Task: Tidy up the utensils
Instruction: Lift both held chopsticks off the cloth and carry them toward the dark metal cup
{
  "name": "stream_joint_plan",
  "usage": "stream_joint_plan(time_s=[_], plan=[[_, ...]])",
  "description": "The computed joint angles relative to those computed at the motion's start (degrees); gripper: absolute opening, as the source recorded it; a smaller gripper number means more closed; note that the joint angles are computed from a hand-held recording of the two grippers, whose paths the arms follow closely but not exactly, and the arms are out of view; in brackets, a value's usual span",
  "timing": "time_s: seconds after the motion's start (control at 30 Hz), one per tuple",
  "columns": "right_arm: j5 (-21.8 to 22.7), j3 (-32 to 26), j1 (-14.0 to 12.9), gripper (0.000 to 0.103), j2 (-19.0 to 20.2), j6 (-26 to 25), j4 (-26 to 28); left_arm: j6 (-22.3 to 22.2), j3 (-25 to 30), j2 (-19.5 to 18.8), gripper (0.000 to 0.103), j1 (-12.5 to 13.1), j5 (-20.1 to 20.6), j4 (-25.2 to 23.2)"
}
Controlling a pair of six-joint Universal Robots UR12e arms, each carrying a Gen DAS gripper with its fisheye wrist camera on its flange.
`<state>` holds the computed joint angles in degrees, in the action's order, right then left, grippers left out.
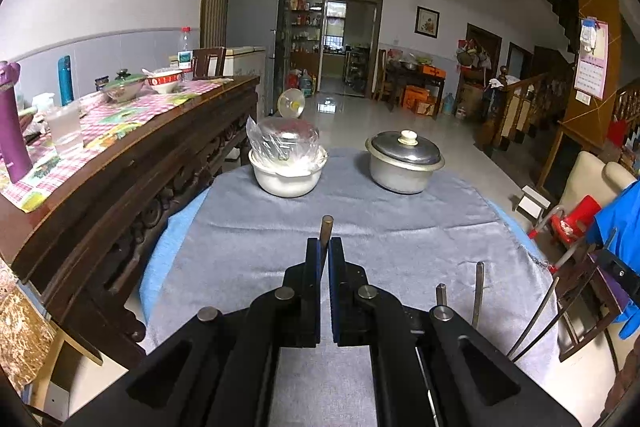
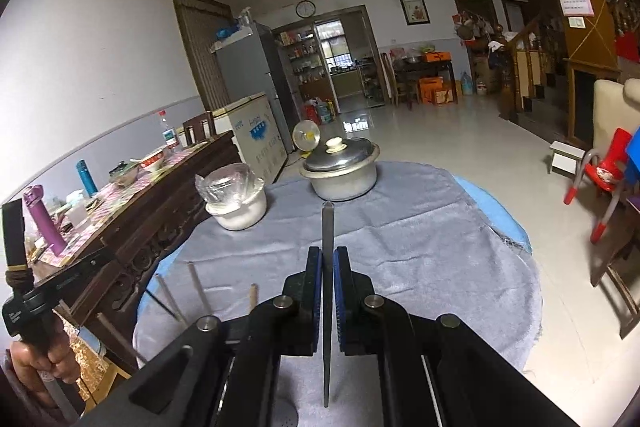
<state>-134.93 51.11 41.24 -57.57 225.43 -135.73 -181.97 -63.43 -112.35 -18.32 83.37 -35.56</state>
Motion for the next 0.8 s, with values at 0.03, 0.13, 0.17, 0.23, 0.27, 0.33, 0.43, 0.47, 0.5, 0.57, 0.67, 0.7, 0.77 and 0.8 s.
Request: stream_joint_plan(time_s=[0.03,0.13,0.17,0.23,0.27,0.33,0.43,0.47,0.5,0.57,0.67,0.7,0.77,0.8], plan=[[0.3,-0.1,0.1,0.007,0.0,-0.3,-0.3,-0.2,-0.1,0.1,0.003,0.0,-0.2,0.0],[0.4,-0.5,0.3,0.007,0.2,-1.1,-0.9,-0.4,-0.6,0.6,0.003,0.1,-0.4,0.5],[0.7,-0.5,0.3,0.007,0.2,-1.4,-1.2,-0.5,-0.7,0.8,0.003,0.2,-0.7,0.6],[1.1,-0.5,0.3,0.007,0.2,-1.7,-1.6,-0.5,-1.1,1.1,0.003,0.2,-1.2,0.9],[1.2,-0.5,0.3,0.007,0.2,-1.8,-1.7,-0.6,-1.2,1.2,0.003,0.2,-1.4,1.0],[1.1,-0.6,0.4,0.007,0.3,-2.1,-1.7,-0.5,-1.4,1.5,0.003,0.2,-1.8,0.9],[1.5,0.0,0.2,0.007,0.0,-1.4,-1.5,-0.1,-1.6,1.6,0.003,0.1,-1.6,1.2],[1.6,0.3,0.1,0.007,-0.1,-0.9,-1.4,-0.2,-1.6,1.6,0.003,0.1,-1.7,1.0],[1.7,0.6,0.0,0.007,-0.2,-0.5,-1.4,-0.3,-1.5,1.5,0.003,0.1,-1.8,0.7],[2.0,1.2,-0.1,0.007,-0.5,0.0,-1.6,-0.2,-1.7,1.5,0.003,0.1,-1.5,1.2],[2.1,1.6,-0.2,0.007,-0.8,0.3,-1.5,-0.5,-1.6,1.4,0.003,0.2,-1.9,1.2],[2.3,1.8,-0.2,0.007,-0.9,0.4,-1.6,-0.4,-1.6,1.4,0.003,0.2,-1.9,1.2],[2.5,2.0,-0.3,0.007,-1.0,0.5,-1.8,-0.3,-1.7,1.4,0.003,0.4,-2.7,1.5],[2.5,2.0,-0.3,0.007,-1.0,0.6,-1.8,-0.3,-1.9,1.5,0.003,0.5,-3.2,1.7]])
